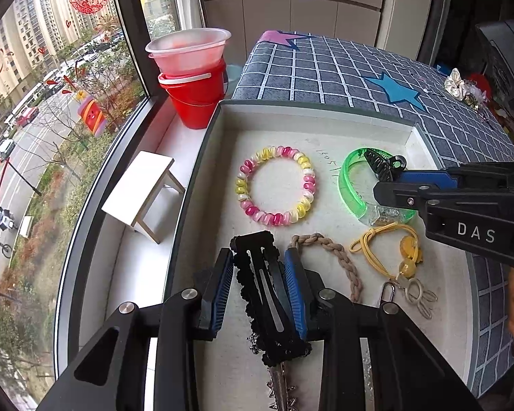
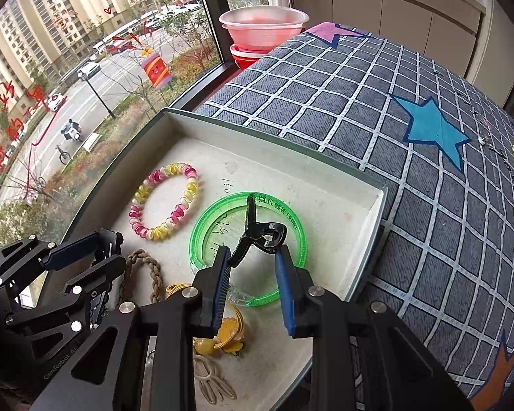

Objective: Organize jewelry
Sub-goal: 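Carry both black clips into the white tray and open both tools to release them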

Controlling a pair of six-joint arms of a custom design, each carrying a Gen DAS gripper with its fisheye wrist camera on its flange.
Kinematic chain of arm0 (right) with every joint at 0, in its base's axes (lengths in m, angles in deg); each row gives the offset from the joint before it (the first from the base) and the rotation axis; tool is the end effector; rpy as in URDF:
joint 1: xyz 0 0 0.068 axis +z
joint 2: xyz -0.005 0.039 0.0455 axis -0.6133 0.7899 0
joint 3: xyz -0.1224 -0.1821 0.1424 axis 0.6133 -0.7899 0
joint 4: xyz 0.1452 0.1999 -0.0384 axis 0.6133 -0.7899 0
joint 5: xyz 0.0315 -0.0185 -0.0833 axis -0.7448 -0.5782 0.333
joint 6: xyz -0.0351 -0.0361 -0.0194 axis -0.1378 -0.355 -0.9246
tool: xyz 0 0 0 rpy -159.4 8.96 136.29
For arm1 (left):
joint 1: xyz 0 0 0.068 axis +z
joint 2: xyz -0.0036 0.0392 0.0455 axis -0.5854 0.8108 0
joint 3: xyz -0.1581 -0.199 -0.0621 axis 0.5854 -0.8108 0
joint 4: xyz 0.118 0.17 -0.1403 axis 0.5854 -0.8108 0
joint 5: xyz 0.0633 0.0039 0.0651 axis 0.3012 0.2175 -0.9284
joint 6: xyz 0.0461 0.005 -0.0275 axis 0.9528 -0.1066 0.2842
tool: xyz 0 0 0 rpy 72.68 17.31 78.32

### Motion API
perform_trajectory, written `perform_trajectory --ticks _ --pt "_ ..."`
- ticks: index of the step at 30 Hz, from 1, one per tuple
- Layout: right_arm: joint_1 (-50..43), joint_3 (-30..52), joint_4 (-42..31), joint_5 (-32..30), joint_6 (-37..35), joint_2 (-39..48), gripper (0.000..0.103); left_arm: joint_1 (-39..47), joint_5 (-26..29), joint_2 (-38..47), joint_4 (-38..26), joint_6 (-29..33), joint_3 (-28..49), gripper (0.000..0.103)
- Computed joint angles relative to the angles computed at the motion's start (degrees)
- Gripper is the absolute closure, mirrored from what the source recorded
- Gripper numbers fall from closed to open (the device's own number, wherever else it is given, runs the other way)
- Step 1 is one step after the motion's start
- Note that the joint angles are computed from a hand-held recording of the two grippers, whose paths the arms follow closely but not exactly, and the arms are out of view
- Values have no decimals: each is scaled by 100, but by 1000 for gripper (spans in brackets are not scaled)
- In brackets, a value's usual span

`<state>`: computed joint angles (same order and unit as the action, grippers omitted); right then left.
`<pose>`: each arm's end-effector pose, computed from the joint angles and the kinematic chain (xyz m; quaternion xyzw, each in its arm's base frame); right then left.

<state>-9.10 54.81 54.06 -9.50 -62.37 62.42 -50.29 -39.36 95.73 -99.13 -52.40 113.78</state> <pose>0.2895 0.1574 0.1969 -0.0471 0.9711 0.0876 0.2169 0.2591 -0.0674 0.1961 0.1652 0.9500 -0.0279 0.2636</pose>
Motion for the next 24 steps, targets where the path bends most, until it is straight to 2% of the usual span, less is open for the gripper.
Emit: perform_trajectory --ticks 7,9,11,24 --pt "-37 19 -50 -61 43 54 72 -56 -140 80 -21 -40 51 64" --pt "-37 -9 -24 -53 42 29 60 -96 -194 92 -37 -59 63 64" --pt "-24 -47 14 -42 55 -30 56 -151 -265 91 -45 -87 70 64" --pt "175 -239 -221 205 296 -799 51 -339 -557 -67 -75 -153 24 63"
